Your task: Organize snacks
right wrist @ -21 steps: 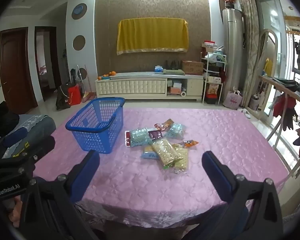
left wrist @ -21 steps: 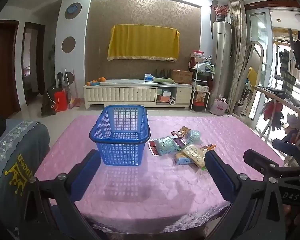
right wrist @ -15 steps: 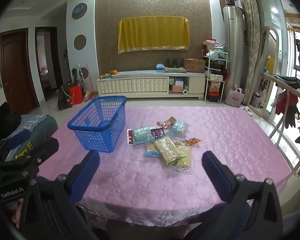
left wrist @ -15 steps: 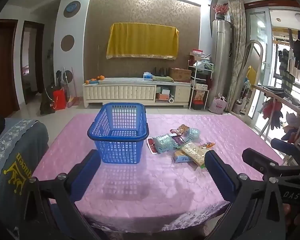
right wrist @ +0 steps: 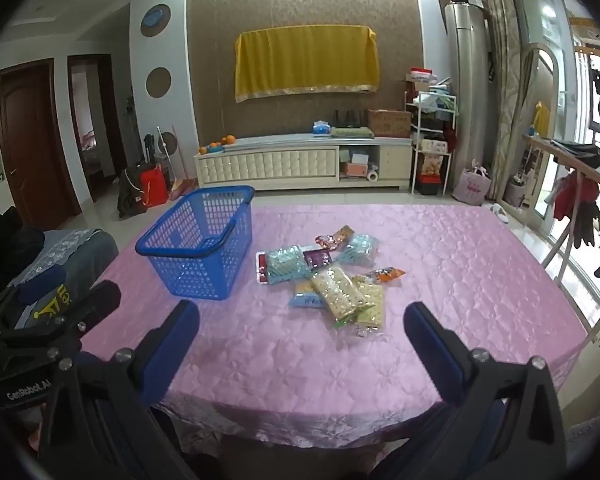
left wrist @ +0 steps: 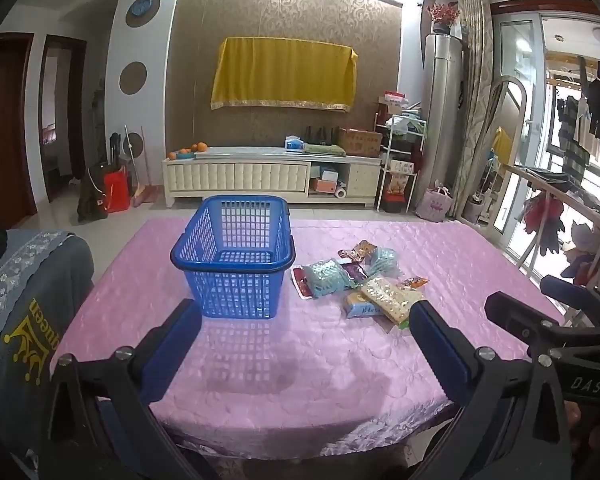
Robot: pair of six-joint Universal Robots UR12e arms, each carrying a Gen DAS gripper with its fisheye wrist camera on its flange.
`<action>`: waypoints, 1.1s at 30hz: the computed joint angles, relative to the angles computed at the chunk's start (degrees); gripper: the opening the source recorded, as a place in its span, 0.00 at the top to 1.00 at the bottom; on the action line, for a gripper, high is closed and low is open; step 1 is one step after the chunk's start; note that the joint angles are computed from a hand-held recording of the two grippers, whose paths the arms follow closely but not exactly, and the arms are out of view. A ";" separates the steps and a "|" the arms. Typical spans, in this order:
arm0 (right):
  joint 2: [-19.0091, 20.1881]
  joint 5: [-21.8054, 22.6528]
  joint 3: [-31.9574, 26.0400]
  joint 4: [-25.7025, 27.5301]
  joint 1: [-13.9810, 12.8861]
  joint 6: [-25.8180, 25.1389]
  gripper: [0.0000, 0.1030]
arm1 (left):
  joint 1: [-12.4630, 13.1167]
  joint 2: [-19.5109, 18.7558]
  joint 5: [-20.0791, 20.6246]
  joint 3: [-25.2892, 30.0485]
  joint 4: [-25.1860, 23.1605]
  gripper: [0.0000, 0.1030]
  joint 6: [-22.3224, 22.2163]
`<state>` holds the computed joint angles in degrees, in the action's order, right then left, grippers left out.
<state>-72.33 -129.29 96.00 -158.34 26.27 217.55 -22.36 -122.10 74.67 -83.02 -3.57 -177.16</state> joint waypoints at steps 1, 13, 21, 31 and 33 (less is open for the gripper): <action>0.05 -0.03 -0.04 0.01 0.04 0.09 0.00 | 0.04 0.05 -0.03 -0.03 -0.05 0.00 0.01; -0.28 2.12 0.44 0.15 -0.37 0.40 0.00 | 0.12 0.22 -0.29 -0.06 -0.95 0.00 -0.09; -0.35 2.58 0.46 0.53 -0.50 0.24 0.00 | 0.14 0.22 -0.30 -0.16 -1.03 0.00 -0.02; -0.43 3.34 0.42 0.75 -0.76 0.43 0.00 | 0.13 0.22 -0.42 -0.09 -1.45 0.00 -0.01; -0.51 3.58 0.51 0.82 -0.83 0.61 0.00 | 0.15 0.25 -0.52 -0.11 -1.61 0.00 0.01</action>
<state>-72.84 -125.71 96.52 -157.52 25.44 218.16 -22.21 -121.85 74.15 -83.13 -5.18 -177.15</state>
